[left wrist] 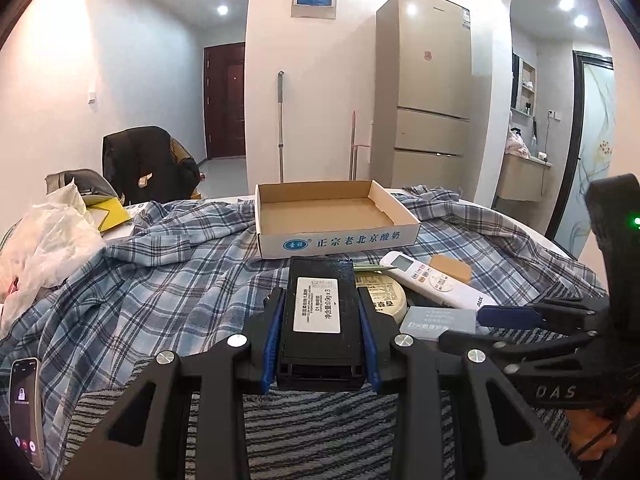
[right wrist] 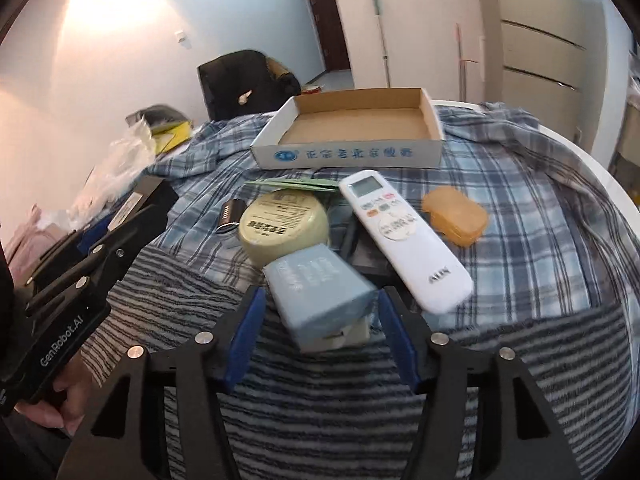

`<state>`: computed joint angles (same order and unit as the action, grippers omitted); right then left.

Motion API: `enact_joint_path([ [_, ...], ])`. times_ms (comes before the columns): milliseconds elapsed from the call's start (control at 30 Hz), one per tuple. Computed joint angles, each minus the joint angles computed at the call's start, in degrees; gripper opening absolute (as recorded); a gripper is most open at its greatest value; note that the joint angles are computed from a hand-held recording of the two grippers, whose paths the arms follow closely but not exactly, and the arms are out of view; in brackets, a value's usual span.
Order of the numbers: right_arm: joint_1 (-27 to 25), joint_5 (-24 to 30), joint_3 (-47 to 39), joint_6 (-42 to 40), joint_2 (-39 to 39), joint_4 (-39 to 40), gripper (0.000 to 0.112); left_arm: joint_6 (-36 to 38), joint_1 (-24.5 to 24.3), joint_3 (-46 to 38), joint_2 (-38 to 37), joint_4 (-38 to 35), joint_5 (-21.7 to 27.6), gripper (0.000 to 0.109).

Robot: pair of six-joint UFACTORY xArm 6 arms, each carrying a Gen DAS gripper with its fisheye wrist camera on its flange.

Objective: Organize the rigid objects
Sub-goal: 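Lift the black device with the left tool while the right tool grasps the blue-grey box, then carry the black device and blue-grey box into the cardboard box with both tools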

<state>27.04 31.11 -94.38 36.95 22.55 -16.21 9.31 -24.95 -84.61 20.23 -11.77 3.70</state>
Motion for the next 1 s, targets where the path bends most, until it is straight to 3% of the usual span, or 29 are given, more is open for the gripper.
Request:
enact_joint_path([
  [67, 0.62, 2.82, -3.77, -2.81, 1.97, -2.35, 0.062, -0.09, 0.05, -0.16, 0.05, -0.40, 0.45, 0.036],
  [200, 0.73, 5.99, -10.34, -20.82, 6.27, 0.60, 0.063, 1.29, -0.04, 0.38, -0.34, -2.73, -0.17, 0.036],
  [267, 0.08, 7.20, -12.60, -24.40, 7.96, 1.59, 0.063, 1.44, 0.01, 0.29, -0.27, -2.85, -0.08, 0.036],
  [433, -2.78, 7.22, -16.09, -40.31, 11.15, 20.74, 0.063, 2.09, 0.05, -0.09, -0.26, -3.40, 1.05, 0.036],
  [533, -4.43, 11.78, -19.89, -46.12, 13.45, 32.64, 0.063, 2.38, 0.10, -0.84, 0.12, -3.83, 2.16, 0.036],
  [600, -4.96, 14.31, -21.86, -45.91, 14.81, 34.57, 0.063, 2.13, 0.15, -1.15, 0.33, -3.75, 2.59, 0.036],
  [700, -4.36, 13.47, -21.31, -43.49, 14.65, 31.06, 0.063, 1.89, 0.16, -1.37, 0.49, -3.46, 2.81, 0.036],
  [800, -2.95, 10.41, -18.97, -39.75, 13.40, 22.81, 0.046, 1.82, 0.20, -1.48, 0.54, -3.44, 2.92, 0.036],
  [1000, -1.72, 2.39, -9.50, -33.37, 7.02, 12.43, 0.046, -0.35, 0.31, -1.33, 0.65, -1.39, 2.40, 0.036],
])
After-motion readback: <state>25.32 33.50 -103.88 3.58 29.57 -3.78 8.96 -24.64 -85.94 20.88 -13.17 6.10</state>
